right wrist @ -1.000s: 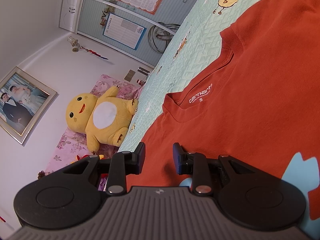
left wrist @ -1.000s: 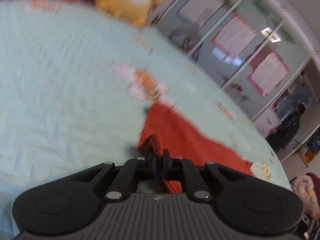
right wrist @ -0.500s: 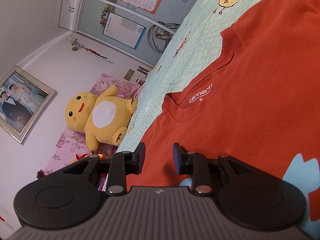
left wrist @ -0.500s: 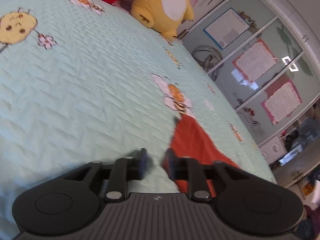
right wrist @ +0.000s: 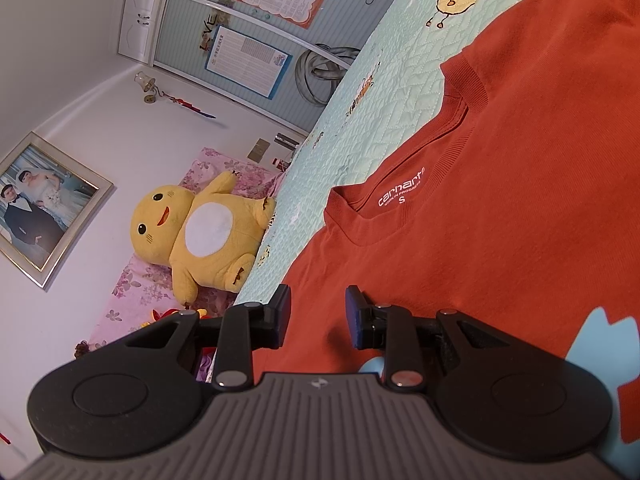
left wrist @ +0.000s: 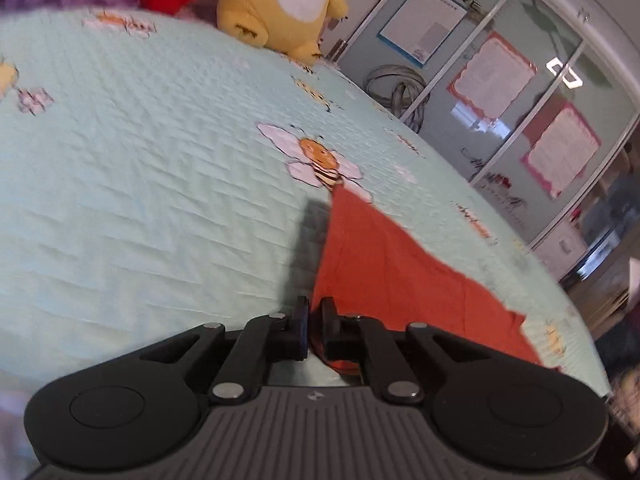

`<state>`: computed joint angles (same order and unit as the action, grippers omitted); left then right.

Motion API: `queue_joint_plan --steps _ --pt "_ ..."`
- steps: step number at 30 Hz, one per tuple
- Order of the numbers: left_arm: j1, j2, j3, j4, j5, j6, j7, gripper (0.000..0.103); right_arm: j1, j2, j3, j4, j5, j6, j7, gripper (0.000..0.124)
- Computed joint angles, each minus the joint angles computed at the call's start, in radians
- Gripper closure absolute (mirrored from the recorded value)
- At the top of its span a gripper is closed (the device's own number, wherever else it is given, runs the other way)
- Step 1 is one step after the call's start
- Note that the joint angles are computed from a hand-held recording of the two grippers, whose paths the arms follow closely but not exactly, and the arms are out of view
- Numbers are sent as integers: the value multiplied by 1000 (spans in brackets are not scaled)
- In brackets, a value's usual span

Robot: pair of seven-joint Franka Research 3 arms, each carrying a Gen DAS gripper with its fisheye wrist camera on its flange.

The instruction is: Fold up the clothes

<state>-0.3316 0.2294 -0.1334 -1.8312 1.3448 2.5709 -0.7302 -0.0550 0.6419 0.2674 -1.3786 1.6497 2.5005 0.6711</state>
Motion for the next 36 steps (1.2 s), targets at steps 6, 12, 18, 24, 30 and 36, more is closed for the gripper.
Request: queue_joint_plan --steps 6,12,18,24,30,36 --pt "1 9 -25 58 -92 -190 133 68 0 2 0 3 -4 1 3 94" --pt "13 104 -22 229 114 -71 132 40 -3 3 2 4 -4 -1 2 94" --pt "-7 221 31 395 -130 -154 325 32 -4 4 3 6 -2 -6 4 94" --pt "-15 174 130 251 -113 3 263 33 -3 3 4 4 1 -4 2 94" --pt "50 209 112 290 -54 133 178 46 -1 0 2 1 2 -3 -1 94" --pt "-28 209 149 322 8 141 216 84 -1 1 1 4 -1 -4 3 94"
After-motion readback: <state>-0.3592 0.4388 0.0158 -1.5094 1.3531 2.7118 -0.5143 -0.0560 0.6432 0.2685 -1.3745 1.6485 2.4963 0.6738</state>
